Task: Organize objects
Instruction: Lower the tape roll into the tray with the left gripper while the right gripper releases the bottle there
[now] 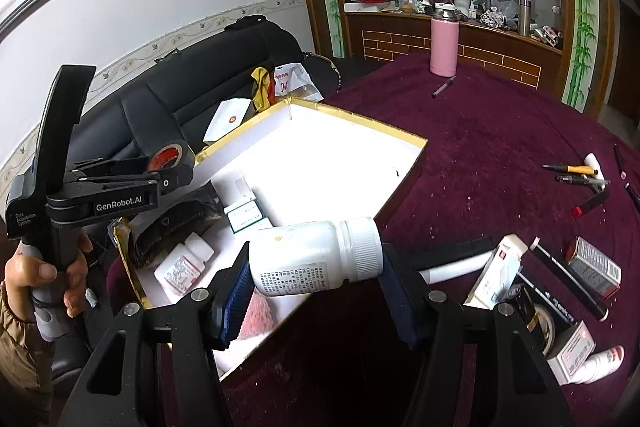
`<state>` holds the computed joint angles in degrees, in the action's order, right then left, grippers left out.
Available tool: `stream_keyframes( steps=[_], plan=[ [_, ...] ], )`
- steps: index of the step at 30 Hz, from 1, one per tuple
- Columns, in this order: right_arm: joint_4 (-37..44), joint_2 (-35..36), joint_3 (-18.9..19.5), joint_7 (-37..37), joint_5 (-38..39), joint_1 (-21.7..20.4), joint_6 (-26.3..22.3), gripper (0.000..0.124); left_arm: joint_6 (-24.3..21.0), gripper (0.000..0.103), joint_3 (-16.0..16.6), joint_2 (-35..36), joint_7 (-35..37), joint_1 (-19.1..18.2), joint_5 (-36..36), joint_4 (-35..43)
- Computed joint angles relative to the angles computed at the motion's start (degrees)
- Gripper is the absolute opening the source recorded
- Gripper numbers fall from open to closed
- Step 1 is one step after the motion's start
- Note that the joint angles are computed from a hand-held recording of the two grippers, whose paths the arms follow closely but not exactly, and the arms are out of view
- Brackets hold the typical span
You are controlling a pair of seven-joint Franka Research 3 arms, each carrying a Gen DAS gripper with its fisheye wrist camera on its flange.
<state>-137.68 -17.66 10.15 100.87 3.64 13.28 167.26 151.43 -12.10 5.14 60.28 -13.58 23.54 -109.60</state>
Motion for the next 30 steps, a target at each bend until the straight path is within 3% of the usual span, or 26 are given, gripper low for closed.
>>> stream_keyframes(
  steps=[14, 23, 25, 30],
  plan=[
    [9.2, 9.4, -2.6, -2.3, 0.7, 1.8, -3.6, 0.065, -7.4, 0.062, -0.1, 9.1, 4.0, -0.8, -5.4, 12.0],
    [12.5, 12.5, -3.1, 0.6, -4.9, 2.1, -5.6, 0.065, -7.5, 0.062, 0.4, 7.7, 6.1, 0.3, -6.4, 9.2],
    [13.0, 13.3, -3.4, -0.3, -3.7, 2.7, -5.8, 0.065, -7.3, 0.062, -0.4, 7.6, 8.7, 1.1, -9.2, 8.6],
    [15.9, 16.2, -4.0, -2.9, -1.6, 4.0, -6.7, 0.065, -8.1, 0.062, -0.2, 8.6, 9.0, 0.3, -7.9, 8.6]
  ],
)
